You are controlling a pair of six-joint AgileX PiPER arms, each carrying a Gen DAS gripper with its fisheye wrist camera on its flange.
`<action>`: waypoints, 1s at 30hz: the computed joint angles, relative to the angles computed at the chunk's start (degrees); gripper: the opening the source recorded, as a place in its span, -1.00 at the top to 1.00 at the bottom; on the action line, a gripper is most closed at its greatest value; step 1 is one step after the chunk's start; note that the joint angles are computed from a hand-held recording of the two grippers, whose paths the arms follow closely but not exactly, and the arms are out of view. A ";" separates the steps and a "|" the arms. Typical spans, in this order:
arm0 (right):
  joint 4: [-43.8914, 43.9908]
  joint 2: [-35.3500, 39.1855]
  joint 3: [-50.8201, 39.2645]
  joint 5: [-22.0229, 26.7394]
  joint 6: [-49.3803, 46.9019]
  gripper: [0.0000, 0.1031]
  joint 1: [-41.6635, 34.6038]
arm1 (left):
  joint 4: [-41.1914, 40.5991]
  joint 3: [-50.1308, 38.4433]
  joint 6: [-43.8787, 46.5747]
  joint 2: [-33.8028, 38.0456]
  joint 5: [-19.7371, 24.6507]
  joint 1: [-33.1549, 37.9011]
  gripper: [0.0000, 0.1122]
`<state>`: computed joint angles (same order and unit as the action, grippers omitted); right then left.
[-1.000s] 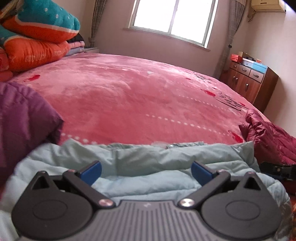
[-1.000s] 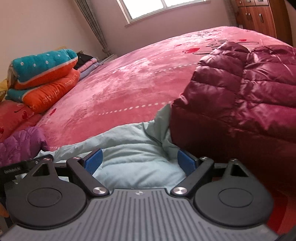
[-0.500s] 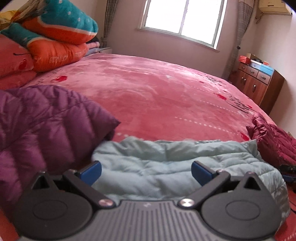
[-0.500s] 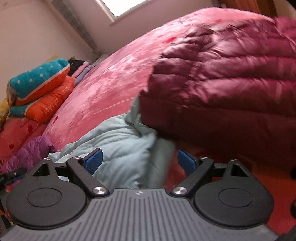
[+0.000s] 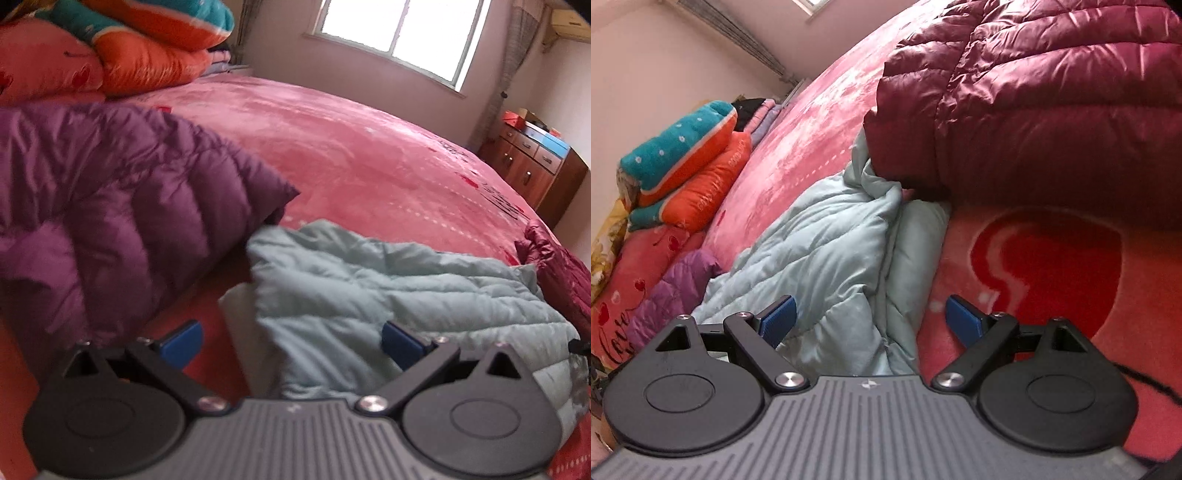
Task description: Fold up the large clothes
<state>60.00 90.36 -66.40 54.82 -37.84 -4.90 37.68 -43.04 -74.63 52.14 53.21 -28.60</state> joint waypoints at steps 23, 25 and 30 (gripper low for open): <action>13.72 6.52 0.18 9.90 -10.01 -1.00 -2.34 | -51.99 5.70 54.35 5.75 -23.67 31.36 -0.83; 15.39 7.22 0.50 10.83 -11.23 -1.00 -2.59 | -56.71 5.25 59.88 7.19 -24.02 32.71 -0.83; 19.46 7.73 2.18 11.64 -13.16 -1.00 -2.95 | -66.00 5.09 69.47 9.04 -24.58 35.10 -0.83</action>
<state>79.46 98.09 -64.23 66.46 -51.01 -7.85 -28.33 -37.95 -5.15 61.19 28.63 6.50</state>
